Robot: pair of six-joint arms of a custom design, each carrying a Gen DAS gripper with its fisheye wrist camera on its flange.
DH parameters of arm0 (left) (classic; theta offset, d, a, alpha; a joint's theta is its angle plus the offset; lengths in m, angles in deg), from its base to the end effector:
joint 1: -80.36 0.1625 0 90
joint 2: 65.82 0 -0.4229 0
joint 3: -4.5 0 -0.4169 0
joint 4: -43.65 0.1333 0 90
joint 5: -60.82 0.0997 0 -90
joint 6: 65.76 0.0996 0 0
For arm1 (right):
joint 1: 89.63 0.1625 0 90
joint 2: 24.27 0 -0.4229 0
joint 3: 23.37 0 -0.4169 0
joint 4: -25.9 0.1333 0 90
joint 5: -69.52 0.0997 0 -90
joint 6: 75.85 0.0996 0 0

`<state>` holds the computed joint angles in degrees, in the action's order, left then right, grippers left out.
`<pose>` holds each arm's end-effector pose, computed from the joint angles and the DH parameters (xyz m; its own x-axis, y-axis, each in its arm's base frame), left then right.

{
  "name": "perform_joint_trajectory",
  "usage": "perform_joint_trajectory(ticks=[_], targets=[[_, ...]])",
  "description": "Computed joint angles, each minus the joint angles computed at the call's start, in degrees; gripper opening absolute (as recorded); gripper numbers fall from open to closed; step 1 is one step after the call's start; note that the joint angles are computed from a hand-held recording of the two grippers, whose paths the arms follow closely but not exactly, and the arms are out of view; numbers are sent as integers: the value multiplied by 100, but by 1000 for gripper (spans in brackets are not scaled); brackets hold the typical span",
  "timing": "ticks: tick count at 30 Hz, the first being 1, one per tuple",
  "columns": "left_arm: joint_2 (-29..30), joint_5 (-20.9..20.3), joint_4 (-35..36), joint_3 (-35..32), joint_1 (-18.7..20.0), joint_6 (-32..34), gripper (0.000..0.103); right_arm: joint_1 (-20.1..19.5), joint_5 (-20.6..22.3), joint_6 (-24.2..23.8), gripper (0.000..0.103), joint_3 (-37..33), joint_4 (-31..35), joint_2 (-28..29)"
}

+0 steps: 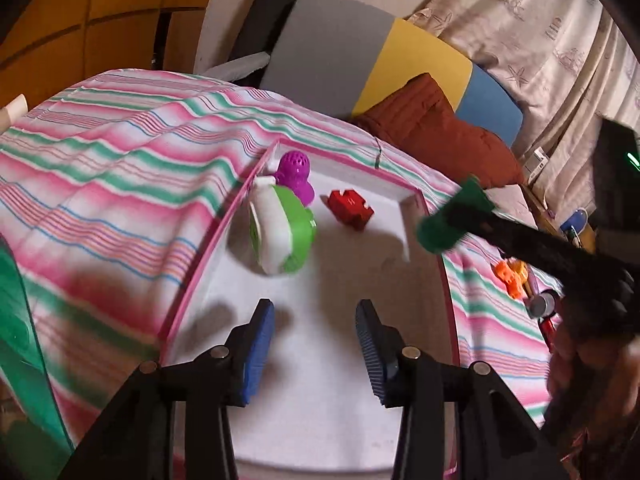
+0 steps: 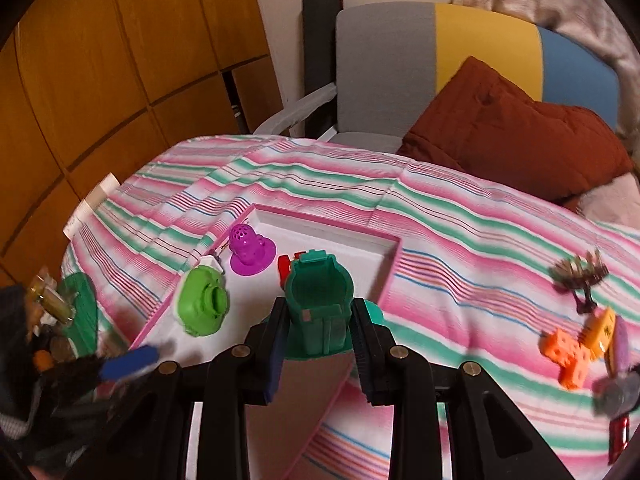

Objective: Organize rigid objects
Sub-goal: 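Carry the teal cup into the tray and open the right tool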

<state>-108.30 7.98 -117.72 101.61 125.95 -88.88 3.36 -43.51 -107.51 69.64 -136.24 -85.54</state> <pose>-0.3317 -0.6151 0.0608 -0.8987 0.1300 -0.4189 0.3450 0.7993 -0.4920 0.1304 -0.6873 0.3088 -0.7727 -0.2245 0.5938 -0.5231 0.7550 -0.3953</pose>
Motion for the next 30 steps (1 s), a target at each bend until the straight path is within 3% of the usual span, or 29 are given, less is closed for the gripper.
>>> perform_joint_trajectory(ticks=[10,12,14,22,30], targets=[[-203,4,-96,306,-84,-30,42,61,-816,-792,31,-855,17,857],[-221,-23,-95,323,-74,-45,42,41,-745,-920,31,-920,90,889],[-230,-47,-101,330,-66,-92,42,48,-799,-1058,40,-904,-95,906],[-210,-130,-170,328,-87,-125,42,-11,-451,-634,49,-361,-306,392],[-138,-230,-103,294,-181,-78,42,-72,-356,-139,49,205,-211,-157]])
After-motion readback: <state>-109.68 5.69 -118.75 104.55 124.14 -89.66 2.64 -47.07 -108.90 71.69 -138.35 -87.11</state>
